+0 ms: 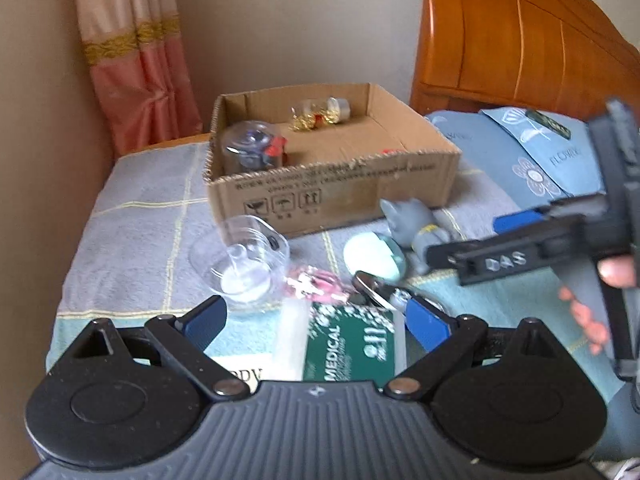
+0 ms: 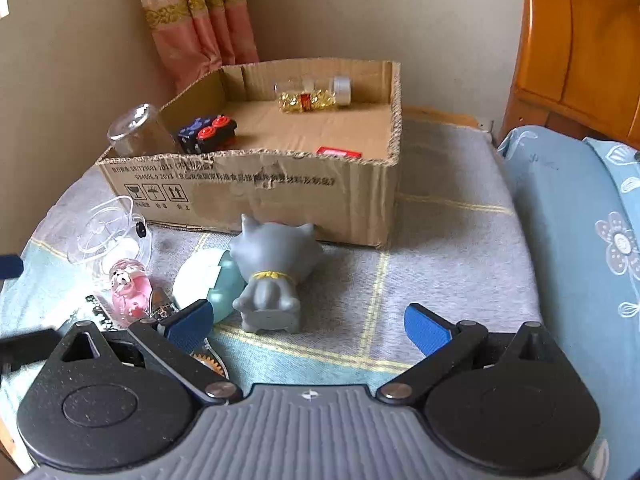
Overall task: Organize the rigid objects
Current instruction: 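Open both tools over the box, then move them back toward the remaining objects, then grasp the white medical cotton swab tub with the left tool while the right tool moves toward the correction tape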
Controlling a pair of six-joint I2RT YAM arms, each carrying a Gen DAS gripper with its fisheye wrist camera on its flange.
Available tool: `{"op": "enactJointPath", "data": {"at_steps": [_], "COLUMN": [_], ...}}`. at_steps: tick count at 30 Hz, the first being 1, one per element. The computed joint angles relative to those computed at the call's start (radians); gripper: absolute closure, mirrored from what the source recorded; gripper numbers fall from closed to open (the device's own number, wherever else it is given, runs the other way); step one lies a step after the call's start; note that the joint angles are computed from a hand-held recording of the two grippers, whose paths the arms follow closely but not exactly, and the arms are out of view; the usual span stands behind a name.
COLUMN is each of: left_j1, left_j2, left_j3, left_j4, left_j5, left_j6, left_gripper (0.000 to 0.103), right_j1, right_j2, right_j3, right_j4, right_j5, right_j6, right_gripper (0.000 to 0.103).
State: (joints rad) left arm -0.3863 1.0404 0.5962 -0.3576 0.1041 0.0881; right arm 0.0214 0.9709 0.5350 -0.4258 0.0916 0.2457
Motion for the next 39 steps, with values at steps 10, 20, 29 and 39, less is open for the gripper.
{"op": "enactJointPath", "data": {"at_steps": [10, 20, 29, 39], "left_j1": [0.0, 0.028, 0.013, 0.088], "left_j2": [0.032, 0.087, 0.107, 0.033], "left_j3": [-0.054, -0.073, -0.071, -0.064], "left_j4": [0.019, 0.091, 0.115, 0.0], "left_j5": [0.043, 0.124, 0.098, 0.059], "left_j6": [0.03, 0.074, 0.093, 0.157], "left_gripper": [0.007, 0.011, 0.021, 0.021], "right_j1": [-0.117, -0.187, -0.144, -0.185], "right_j2": [0.036, 0.004, 0.008, -0.021], "right_j3": [-0.038, -0.066, -0.065, -0.08], "right_j4": [0.042, 0.034, 0.046, 0.015], "right_j5": [-0.079, -0.128, -0.105, -0.091], "right_j6": [-0.063, -0.076, -0.09, -0.139], "right_gripper": [0.0, 0.0, 0.0, 0.0]}}
